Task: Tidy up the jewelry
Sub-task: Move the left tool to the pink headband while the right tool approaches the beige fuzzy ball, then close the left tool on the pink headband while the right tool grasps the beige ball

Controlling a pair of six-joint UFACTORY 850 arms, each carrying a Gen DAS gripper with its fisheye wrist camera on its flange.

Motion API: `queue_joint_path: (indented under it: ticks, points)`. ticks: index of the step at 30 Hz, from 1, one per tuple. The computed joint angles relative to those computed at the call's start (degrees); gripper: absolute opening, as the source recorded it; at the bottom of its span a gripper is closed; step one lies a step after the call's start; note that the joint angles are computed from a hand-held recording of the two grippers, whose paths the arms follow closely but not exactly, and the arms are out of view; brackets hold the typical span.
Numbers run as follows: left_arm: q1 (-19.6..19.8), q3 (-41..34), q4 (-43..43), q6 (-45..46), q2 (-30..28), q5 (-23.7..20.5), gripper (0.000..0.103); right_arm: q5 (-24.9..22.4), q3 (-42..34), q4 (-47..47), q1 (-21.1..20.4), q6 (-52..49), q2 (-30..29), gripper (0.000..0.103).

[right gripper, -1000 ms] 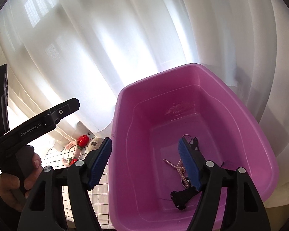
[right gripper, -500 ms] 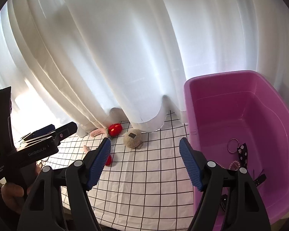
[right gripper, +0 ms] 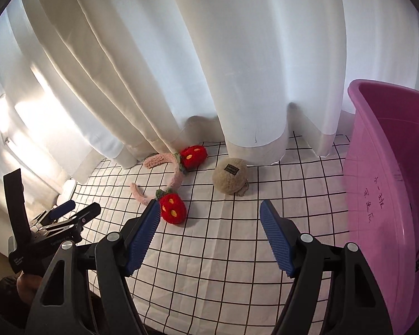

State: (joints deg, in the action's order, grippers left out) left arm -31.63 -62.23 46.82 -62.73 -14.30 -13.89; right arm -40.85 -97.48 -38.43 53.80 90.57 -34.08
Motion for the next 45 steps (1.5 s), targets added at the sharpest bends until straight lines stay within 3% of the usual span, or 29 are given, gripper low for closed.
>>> queue_joint_path:
  ticks: [4,9,16,21,26,36,45]
  points:
    - [1.93,-0.39,-0.25,1.51,-2.93,2.97,0.097,0.28,-3.05,3.53,-1.36,-2.77,-4.11,0.070]
    - [3.08,-3.12,-7.79,11.78,-7.79,6.83,0.097,-0.16,-7.42,7.42,-3.57,-5.67,-9.38,0.070]
    - [2.87,-10.93,-21.96,28.36,-15.10,5.54,0.097,-1.21,-13.91,11.37,-5.91,-9.54,-15.81,0.070]
    - [2.46,-15.81,-28.96,35.44,-19.31,3.77,0.097,-3.21,-19.07,14.42,-7.18,-13.41,-20.03,0.070]
    - [2.11,-19.18,-32.99,40.24,-22.30,2.67,0.097,-8.17,-26.56,17.71,-8.42,-17.31,-25.32,0.070]
    - [1.44,-24.46,-30.83,39.68,-26.96,-0.27,0.097,-20.44,-44.51,23.45,-10.09,-23.61,-37.06,0.070]
    - [1.00,-28.44,-31.40,39.95,-30.51,-2.78,0.097,-26.49,-54.33,22.07,-10.06,-23.94,-43.49,0.071]
